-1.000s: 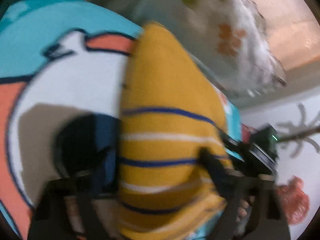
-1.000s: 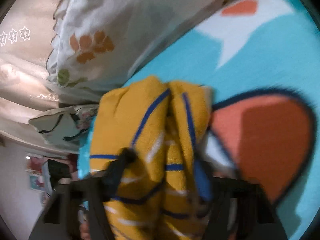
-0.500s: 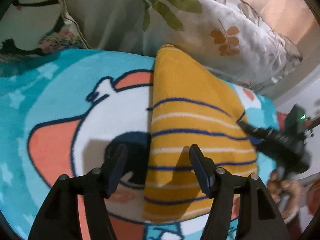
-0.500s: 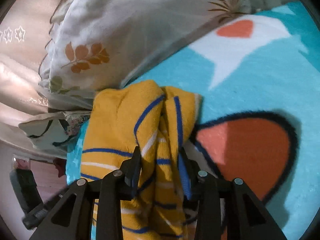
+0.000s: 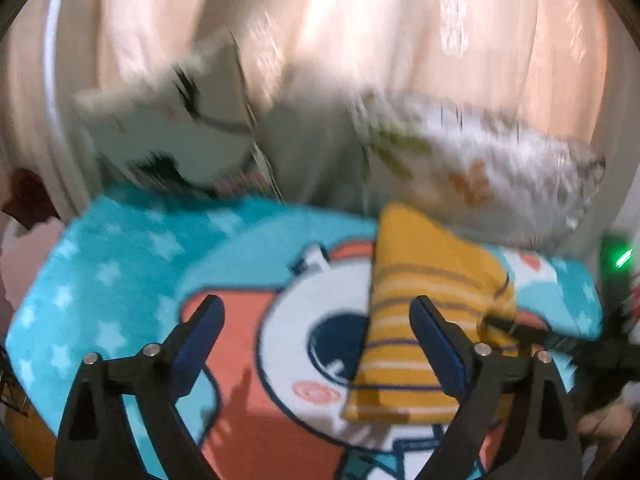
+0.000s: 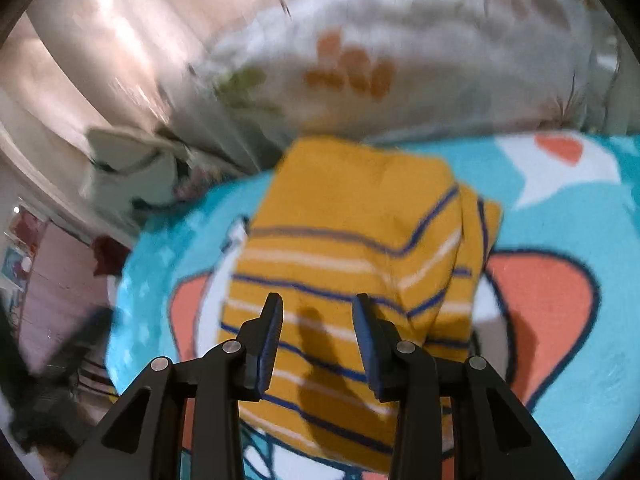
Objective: Fold small clothes
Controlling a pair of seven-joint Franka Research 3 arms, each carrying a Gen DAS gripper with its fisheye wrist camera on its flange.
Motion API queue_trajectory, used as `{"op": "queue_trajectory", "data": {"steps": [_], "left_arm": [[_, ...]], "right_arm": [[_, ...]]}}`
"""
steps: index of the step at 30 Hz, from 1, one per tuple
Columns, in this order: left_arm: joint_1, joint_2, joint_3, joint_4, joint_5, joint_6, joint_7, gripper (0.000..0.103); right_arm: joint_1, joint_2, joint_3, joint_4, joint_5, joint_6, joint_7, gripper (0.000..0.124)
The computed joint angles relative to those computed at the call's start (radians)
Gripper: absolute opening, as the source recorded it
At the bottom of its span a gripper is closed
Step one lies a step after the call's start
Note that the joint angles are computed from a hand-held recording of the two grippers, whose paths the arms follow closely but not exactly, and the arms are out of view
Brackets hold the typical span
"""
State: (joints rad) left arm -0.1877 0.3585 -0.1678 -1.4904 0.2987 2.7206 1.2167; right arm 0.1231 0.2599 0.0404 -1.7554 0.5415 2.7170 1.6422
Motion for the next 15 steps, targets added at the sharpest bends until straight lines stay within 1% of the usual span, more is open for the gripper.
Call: {"op": "queue_trajectory", "data": {"steps": [1, 2, 3, 4, 5, 6, 8, 9, 10, 12, 14, 15], "left_arm": [[-0.009, -0.024, 0.019, -0.027, 0.026, 0.027, -0.032, 0.093], [-0.008, -0.039, 0.023, -0.041, 0.033, 0.035, -0.044, 0.093], [0.014, -0.057, 0.005, -0.058, 0.000, 0.043, -0.024, 0.093], [0.048, -0.070, -0.030, -0.070, -0.069, 0.043, 0.026, 0.094], [0.067, -0.084, -0.049, -0.082, -0.119, 0.039, 0.055, 0.093], [0.060, -0.098, -0.038, -0.094, -0.117, 0.036, 0.036, 0.094], [0.026, -0.137, 0.011, -0.134, -0.031, 0.043, -0.054, 0.094], [0.003, -0.156, 0.041, -0.151, 0.050, 0.037, -0.119, 0.094], [-0.008, -0.172, 0.054, -0.165, 0.111, 0.032, -0.162, 0.094], [-0.035, -0.201, 0.088, -0.183, 0.291, 0.024, -0.298, 0.095], [-0.042, -0.233, 0.101, -0.202, 0.460, 0.022, -0.429, 0.098], [-0.038, -0.246, 0.100, -0.208, 0.520, 0.029, -0.476, 0.103]], "right_arm": [[0.013, 0.006, -0.017, -0.005, -0.040, -0.010, 0.037, 0.040], [0.025, 0.010, -0.033, -0.011, -0.081, -0.012, 0.073, 0.040], [0.032, 0.017, -0.043, -0.011, -0.110, -0.009, 0.104, 0.039], [0.026, 0.010, -0.039, -0.026, -0.104, 0.003, 0.108, 0.038], [0.013, 0.003, -0.027, -0.038, -0.077, 0.013, 0.096, 0.038], [0.013, 0.006, -0.028, -0.034, -0.080, 0.014, 0.104, 0.038], [0.025, 0.002, -0.040, -0.038, -0.122, 0.015, 0.138, 0.038], [0.030, 0.004, -0.043, -0.035, -0.141, 0.015, 0.152, 0.039], [0.036, 0.004, -0.047, -0.034, -0.159, 0.015, 0.168, 0.039], [0.045, 0.006, -0.053, -0.031, -0.189, 0.022, 0.204, 0.039], [0.055, 0.000, -0.064, -0.041, -0.222, 0.026, 0.249, 0.039], [0.064, -0.010, -0.077, -0.051, -0.256, 0.022, 0.285, 0.040]]}}
